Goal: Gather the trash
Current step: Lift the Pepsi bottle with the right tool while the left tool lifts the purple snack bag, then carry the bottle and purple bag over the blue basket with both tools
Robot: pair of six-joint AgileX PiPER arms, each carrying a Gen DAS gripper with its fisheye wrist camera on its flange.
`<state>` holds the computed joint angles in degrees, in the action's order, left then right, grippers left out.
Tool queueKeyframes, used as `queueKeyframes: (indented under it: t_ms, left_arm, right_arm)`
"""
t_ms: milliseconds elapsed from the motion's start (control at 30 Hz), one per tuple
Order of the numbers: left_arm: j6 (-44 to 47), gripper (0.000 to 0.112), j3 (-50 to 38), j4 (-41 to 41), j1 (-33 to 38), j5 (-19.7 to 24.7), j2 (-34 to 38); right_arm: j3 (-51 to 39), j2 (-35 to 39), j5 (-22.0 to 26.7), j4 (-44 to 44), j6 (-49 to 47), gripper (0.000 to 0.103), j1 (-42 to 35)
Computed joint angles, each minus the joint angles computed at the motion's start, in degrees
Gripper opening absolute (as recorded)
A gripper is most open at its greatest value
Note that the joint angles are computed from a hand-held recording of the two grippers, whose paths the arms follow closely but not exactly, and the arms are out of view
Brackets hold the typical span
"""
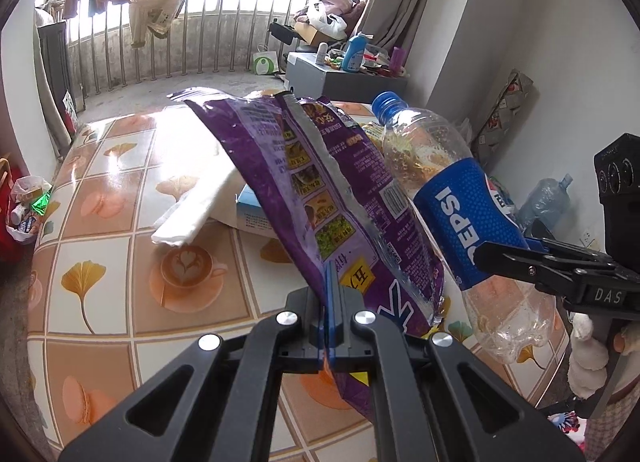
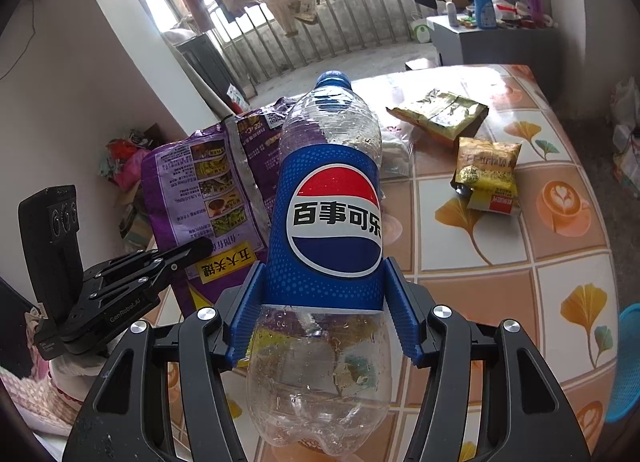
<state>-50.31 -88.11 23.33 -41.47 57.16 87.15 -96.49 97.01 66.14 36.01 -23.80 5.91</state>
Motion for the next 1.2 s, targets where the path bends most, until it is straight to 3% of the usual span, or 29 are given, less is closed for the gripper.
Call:
queueKeyframes:
  t_ms: [567, 833, 1200]
  left_arm:
    - [-3.52, 0.000, -1.93, 8.57, -6.56, 4.24, -2.51]
    - [0.35, 0.000, -6.94, 10.36, -8.38, 4.87, -1.37]
    - [13.03, 0.000, -18.95, -0.73, -4.67, 0.36, 3.38]
  right_arm:
    - [4.85, -5.07, -1.45, 4.09, -2.33, 0.055, -4.13]
    - [6.01, -7.66, -1.55, 7.58, -3.67, 0.055, -8.55]
    - [9.99, -12.67, -3.35, 11.95, -3.40, 0.055, -17.07]
